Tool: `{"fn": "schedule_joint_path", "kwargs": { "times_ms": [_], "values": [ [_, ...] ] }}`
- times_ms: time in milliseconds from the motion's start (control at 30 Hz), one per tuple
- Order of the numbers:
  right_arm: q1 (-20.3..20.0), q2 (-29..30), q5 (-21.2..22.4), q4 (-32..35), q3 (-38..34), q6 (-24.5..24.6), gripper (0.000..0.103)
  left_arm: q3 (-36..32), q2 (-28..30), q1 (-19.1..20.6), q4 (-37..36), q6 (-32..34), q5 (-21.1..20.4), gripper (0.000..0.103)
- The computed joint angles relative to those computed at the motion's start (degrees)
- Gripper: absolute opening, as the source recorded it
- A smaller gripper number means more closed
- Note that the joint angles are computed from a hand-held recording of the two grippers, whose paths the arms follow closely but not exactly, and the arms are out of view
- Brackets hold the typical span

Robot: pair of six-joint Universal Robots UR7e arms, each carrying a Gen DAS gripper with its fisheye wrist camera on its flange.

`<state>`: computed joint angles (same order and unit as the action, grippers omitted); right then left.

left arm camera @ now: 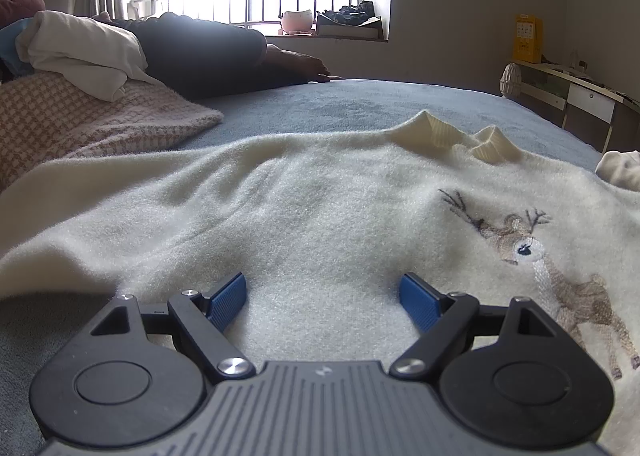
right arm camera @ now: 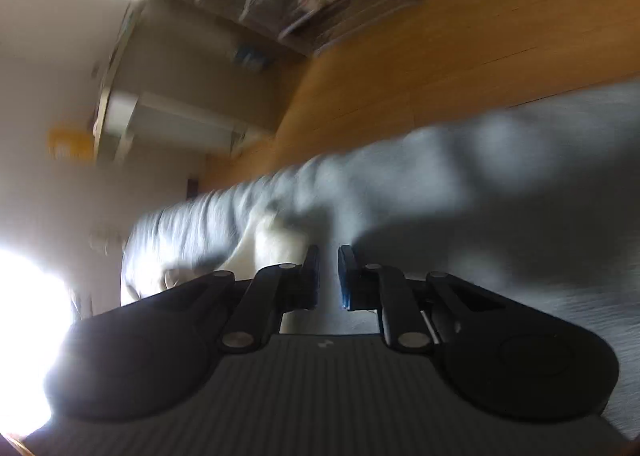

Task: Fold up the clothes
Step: 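Pinch the sweater below the collar with the right gripper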

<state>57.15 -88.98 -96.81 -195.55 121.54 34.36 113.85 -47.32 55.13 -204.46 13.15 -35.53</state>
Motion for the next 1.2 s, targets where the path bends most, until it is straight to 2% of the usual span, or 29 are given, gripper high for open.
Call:
{"fn": "schedule_joint_path", "kwargs": {
  "times_ms": [33,100,167,233,333,400,533,600,633,667,700,733,767,833,867,967,1000,1067,1133,1167,1200],
  "values": [
    [0.3,-0.4,0.2,-1.6,0.7,-1.0,0.01,0.0,0.0,0.0,-0.1,0.1,0.0,0.085],
    [3.6,-0.5,-1.1,-1.7,0.4,-6.8,0.01,0.0,0.0,0.1,-0.4,0.1,-0.2,0.085],
    [8.3,0.4,-1.7,1.3,-1.5,-15.7,0.01,0.1,0.0,0.1,-0.4,0.1,-0.2,0.085],
    [14.2,2.7,-2.8,7.2,-4.3,-25.2,0.01,0.1,0.0,0.1,-0.5,0.1,-0.3,0.085],
    [23.7,10.0,-7.0,15.8,-9.2,-39.2,0.01,0.1,0.0,0.2,-0.5,0.1,-0.3,0.085],
    [28.8,15.9,-9.6,22.1,-13.8,-46.9,0.01,0.2,-0.1,0.2,-0.5,0.1,-0.5,0.085],
    [33.4,27.4,-10.6,27.9,-20.2,-55.1,0.009,0.7,-0.5,0.4,-1.0,-0.5,-1.5,0.085],
    [34.0,32.4,-14.2,27.6,-23.8,-55.6,0.006,1.0,-0.9,0.6,-1.2,-1.2,-2.5,0.085],
    [34.1,33.8,-15.5,27.4,-25.2,-53.6,0.001,1.1,-1.1,0.8,-1.4,-1.5,-3.0,0.085],
    [33.9,33.7,-15.1,27.3,-25.8,-49.2,0.0,1.3,-1.3,0.9,-1.5,-1.9,-3.6,0.085],
    [33.7,33.6,-14.8,27.3,-26.6,-44.6,0.0,1.5,-1.5,1.0,-1.7,-2.2,-4.1,0.085],
    [34.1,33.6,-14.7,27.3,-27.0,-42.0,0.005,1.8,-1.7,1.2,-2.1,-2.5,-4.8,0.085],
    [35.3,33.6,-14.9,27.8,-27.1,-41.9,0.006,2.0,-1.9,1.4,-2.4,-2.8,-5.5,0.085],
    [37.5,34.0,-15.1,29.0,-27.6,-42.6,0.006,2.3,-2.2,1.7,-3.0,-3.3,-6.6,0.085],
    [38.6,35.0,-15.1,30.9,-28.5,-44.6,0.006,2.4,-2.3,1.8,-3.3,-3.5,-7.0,0.086],
    [40.7,40.9,-20.4,32.0,-33.0,-53.0,0.005,2.8,-2.6,2.1,-4.1,-4.1,-8.2,0.085],
    [40.7,42.9,-21.6,31.8,-34.8,-53.5,0.004,2.9,-2.8,2.3,-4.2,-4.5,-8.7,0.085],
    [39.2,45.6,-20.3,30.4,-38.4,-48.7,0.0,3.2,-3.2,2.6,-4.5,-5.2,-9.9,0.085],
    [38.4,46.5,-17.9,28.6,-40.6,-40.7,0.0,3.5,-3.6,3.0,-4.9,-5.9,-11.2,0.085],
    [38.7,47.0,-18.7,28.7,-41.7,-37.4,0.0,3.7,-3.7,3.2,-5.2,-6.1,-11.8,0.085],
    [39.0,46.9,-18.0,29.7,-42.3,-33.8,0.006,3.9,-3.8,3.4,-5.6,-6.4,-12.4,0.085]
  ]
}}
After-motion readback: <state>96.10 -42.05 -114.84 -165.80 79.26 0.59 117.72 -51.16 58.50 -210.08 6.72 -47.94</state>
